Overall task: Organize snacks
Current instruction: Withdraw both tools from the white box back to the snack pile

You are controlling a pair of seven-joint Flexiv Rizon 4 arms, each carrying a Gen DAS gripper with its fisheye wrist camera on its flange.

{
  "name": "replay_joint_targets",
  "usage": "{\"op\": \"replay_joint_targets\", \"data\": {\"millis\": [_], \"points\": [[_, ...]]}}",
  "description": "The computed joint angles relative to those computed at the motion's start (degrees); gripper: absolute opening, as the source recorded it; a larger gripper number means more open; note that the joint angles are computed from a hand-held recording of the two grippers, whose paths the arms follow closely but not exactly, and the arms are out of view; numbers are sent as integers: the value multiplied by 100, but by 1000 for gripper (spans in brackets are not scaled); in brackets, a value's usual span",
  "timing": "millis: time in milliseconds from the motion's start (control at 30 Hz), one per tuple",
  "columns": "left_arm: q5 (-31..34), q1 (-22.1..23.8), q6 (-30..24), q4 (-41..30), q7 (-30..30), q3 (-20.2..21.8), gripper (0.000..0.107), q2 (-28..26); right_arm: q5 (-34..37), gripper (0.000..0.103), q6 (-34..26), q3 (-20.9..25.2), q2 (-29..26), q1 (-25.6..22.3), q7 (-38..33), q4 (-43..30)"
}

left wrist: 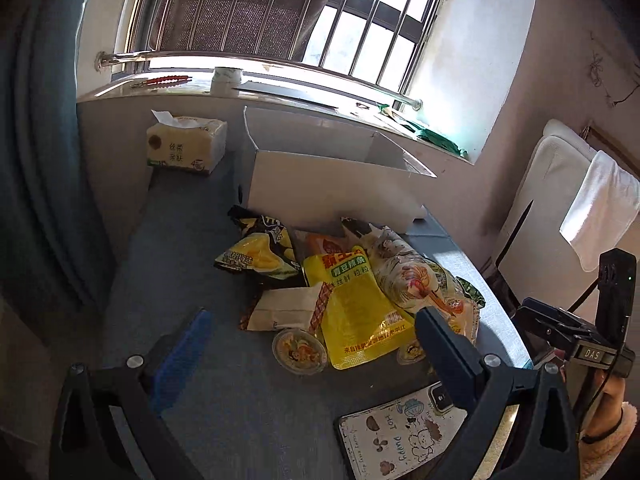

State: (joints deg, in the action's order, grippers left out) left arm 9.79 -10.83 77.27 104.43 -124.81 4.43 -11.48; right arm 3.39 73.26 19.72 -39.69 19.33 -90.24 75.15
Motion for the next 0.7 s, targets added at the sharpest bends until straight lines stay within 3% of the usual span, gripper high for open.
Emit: {"op": "replay_joint_targets", "data": {"millis": [100, 300, 700], "points": [[-360, 62, 181, 185, 190, -202, 103, -85, 85, 103, -81, 43, 52, -54, 36, 275], [-171, -167, -6, -75, 172, -74, 103, -209, 17, 103, -302, -90, -85, 132, 97, 119], [-316, -158, 10, -23, 255, -122, 103, -206, -438, 103, -1304, -582, -737, 650, 919, -918]]}}
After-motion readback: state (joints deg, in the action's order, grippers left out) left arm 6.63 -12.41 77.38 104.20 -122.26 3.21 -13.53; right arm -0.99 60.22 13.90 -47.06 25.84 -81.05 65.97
